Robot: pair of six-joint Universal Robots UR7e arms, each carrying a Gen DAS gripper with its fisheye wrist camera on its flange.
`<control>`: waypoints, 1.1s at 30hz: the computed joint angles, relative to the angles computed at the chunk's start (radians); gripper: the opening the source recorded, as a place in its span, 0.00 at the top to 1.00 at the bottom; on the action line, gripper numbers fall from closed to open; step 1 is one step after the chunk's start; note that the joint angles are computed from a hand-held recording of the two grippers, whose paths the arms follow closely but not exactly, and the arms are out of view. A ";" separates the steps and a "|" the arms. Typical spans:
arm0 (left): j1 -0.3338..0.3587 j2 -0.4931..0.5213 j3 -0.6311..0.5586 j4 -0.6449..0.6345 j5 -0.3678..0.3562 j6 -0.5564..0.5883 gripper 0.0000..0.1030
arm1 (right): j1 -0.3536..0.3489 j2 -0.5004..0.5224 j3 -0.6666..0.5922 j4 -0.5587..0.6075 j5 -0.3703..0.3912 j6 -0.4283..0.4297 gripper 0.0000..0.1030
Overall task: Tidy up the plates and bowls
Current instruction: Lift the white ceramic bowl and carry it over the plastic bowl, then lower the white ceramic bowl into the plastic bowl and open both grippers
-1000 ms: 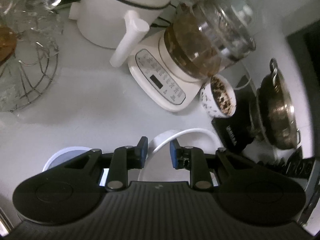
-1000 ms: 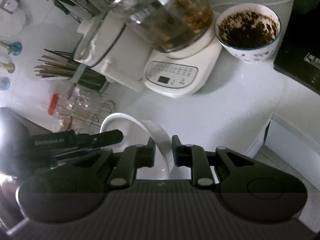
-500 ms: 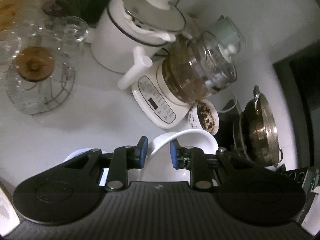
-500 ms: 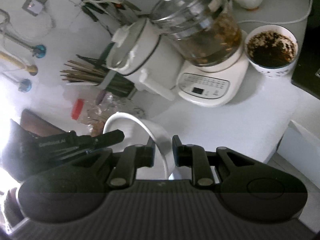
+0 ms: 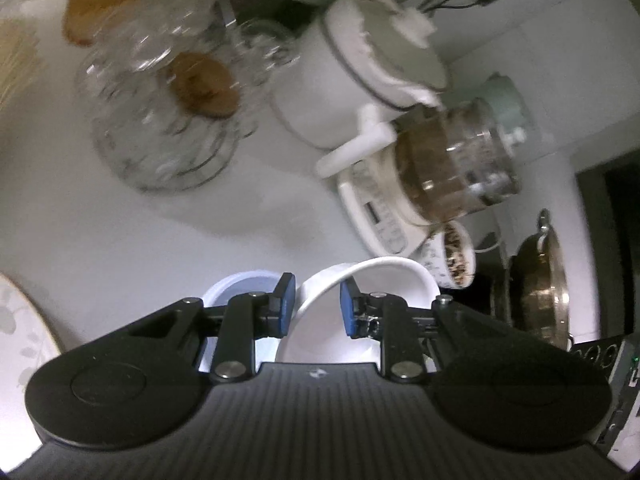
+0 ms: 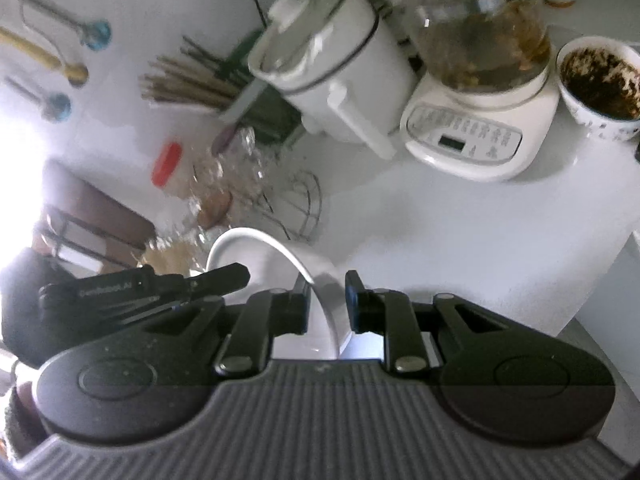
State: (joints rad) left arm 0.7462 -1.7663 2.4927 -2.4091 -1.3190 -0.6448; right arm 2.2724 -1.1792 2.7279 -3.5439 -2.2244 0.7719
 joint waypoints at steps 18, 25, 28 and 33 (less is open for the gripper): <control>0.095 0.010 0.055 0.013 0.022 -0.039 0.74 | -0.122 0.127 -0.019 -0.001 0.103 -0.097 0.79; 0.096 -0.043 0.058 0.026 0.044 -0.043 0.74 | -0.101 0.110 -0.015 -0.007 0.079 -0.106 0.79; 0.088 -0.070 0.059 0.031 0.057 -0.038 0.74 | -0.086 0.096 -0.017 0.001 0.063 -0.119 0.79; 0.062 -0.102 0.063 0.056 0.087 -0.034 0.67 | -0.056 0.083 -0.018 0.003 0.028 -0.135 0.51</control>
